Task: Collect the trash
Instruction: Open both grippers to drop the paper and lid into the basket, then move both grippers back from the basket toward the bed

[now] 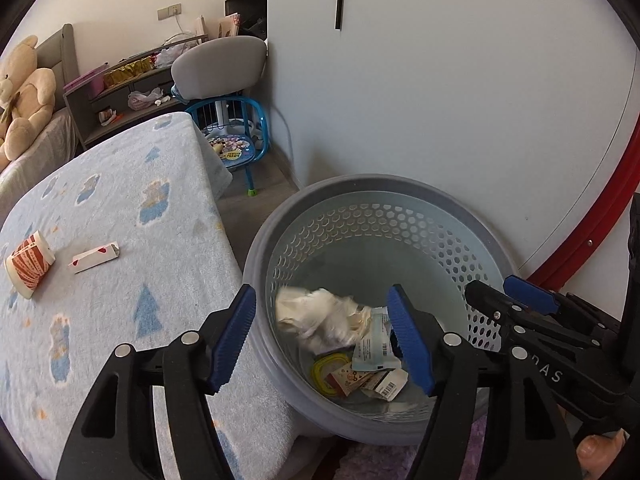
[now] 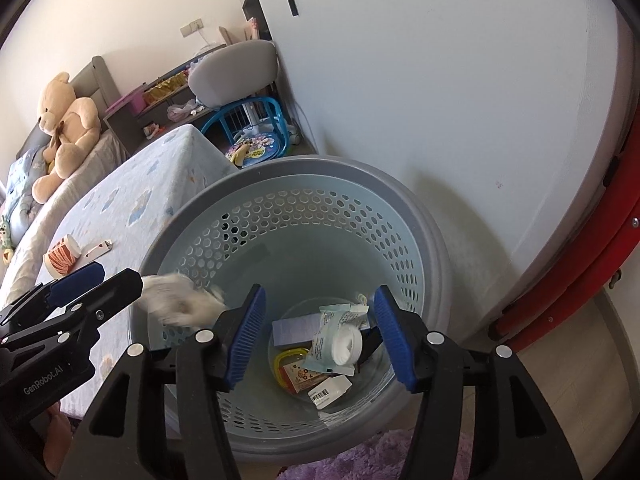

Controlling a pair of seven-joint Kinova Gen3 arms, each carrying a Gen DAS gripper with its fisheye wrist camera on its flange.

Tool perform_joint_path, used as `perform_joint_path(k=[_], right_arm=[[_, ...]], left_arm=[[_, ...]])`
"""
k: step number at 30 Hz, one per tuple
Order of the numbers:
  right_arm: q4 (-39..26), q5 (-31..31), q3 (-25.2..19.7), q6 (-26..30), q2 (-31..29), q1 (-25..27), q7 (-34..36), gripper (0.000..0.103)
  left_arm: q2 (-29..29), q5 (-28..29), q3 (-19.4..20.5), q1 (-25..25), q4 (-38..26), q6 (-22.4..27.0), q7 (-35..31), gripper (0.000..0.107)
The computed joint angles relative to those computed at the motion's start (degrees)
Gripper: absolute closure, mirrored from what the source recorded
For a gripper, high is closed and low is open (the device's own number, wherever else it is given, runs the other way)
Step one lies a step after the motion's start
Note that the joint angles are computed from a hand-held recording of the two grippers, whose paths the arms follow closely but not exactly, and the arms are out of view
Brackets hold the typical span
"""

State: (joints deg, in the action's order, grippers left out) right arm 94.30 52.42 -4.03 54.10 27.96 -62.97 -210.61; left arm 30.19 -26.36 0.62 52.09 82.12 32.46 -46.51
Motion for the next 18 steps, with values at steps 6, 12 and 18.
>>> perform_joint_path(k=[6, 12, 18], right_arm=[[-0.52, -0.61, -0.21, 0.56, 0.14, -0.04, 0.74, 0.047], [-0.92, -0.61, -0.09, 0.93, 0.24, -0.49, 0.71, 0.041], [-2.11, -1.25, -0.32, 1.92, 0.63, -0.85, 1.96, 0.037]], left_arm=[[-0.25, -2.61, -2.15, 2.13, 0.27, 1.03, 3.6, 0.037], [-0.57, -4.82, -2.01, 2.35, 0.76, 2.1, 6.23, 0.037], [-1.23, -6.1, -1.53, 1.97, 1.62, 2.6, 7.89, 0.037]])
